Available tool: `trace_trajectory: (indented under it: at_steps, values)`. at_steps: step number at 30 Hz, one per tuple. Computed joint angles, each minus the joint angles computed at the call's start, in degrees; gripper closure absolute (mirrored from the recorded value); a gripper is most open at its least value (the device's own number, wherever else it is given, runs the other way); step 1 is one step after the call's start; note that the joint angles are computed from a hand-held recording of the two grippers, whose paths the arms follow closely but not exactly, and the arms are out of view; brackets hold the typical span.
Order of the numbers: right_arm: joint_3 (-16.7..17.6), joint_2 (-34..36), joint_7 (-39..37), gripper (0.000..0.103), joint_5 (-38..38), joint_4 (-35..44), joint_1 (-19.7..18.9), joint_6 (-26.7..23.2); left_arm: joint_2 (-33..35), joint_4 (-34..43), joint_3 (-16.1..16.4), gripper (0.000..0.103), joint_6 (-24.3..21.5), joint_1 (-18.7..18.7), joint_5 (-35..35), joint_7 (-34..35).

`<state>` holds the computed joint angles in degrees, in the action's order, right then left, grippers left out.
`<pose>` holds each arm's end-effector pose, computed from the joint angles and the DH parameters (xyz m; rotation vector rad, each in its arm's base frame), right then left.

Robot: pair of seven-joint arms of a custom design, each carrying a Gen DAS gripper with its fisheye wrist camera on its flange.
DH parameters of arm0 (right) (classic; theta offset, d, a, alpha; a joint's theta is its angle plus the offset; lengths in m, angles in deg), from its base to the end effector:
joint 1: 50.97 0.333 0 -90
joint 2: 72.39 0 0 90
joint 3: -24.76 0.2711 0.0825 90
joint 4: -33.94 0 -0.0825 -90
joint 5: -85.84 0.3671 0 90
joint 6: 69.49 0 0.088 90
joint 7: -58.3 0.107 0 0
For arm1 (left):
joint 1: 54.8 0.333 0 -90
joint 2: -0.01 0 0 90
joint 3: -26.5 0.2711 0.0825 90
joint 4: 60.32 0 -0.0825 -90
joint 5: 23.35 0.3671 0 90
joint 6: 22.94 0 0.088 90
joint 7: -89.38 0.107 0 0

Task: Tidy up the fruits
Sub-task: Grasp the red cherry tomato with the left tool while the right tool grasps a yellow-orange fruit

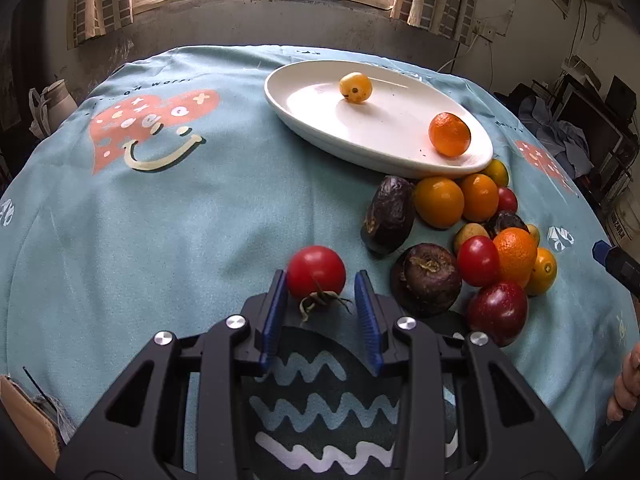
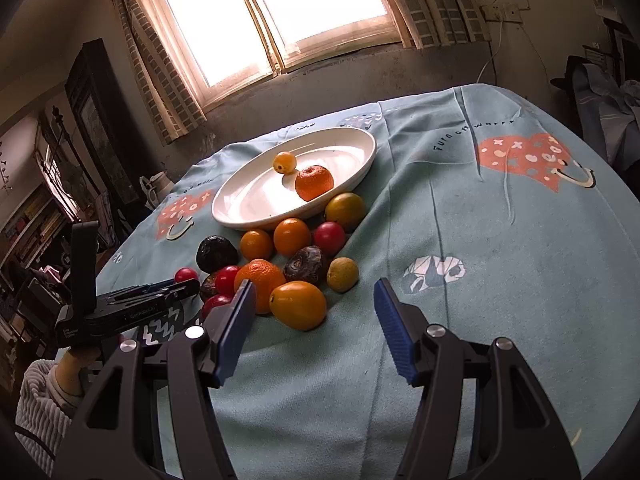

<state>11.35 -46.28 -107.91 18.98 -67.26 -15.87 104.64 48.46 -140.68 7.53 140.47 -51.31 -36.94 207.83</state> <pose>0.5661 0.3179 0.3369 -1.4067 1.7941 -0.4993 0.7194 -0.1225 0.2652 -1.5340 2.2461 -0.9257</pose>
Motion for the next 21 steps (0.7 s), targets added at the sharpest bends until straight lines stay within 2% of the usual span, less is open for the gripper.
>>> trace_trajectory:
  at_steps: [5, 13, 15, 18, 21]
  values:
    - [4.2, 1.1, -11.7, 0.042, 9.4, 0.5, -2.5, -3.1, 0.6, 1.1, 1.3, 0.068, -0.3, -1.4, 1.5, -0.6]
    - [8.9, 5.3, -31.7, 0.042, 24.8, 4.8, -4.5, -8.1, 1.3, 2.0, -0.1, 0.073, -1.0, -0.1, 0.5, -0.6]
    - [8.2, 6.8, -34.7, 0.042, 26.4, 7.4, -3.0, -10.8, 1.2, 1.8, -0.1, 0.073, -0.8, -0.2, 0.4, -0.6]
    - [6.6, 8.4, -36.7, 0.042, 28.7, 9.6, -1.7, -11.5, 1.3, 1.9, -0.3, 0.073, -1.1, 0.0, 0.0, -0.3]
    - [8.0, 10.0, -41.6, 0.056, 33.3, 11.4, -3.2, -11.5, 1.3, 1.9, -0.7, 0.074, -1.2, 0.5, -0.4, 0.2]
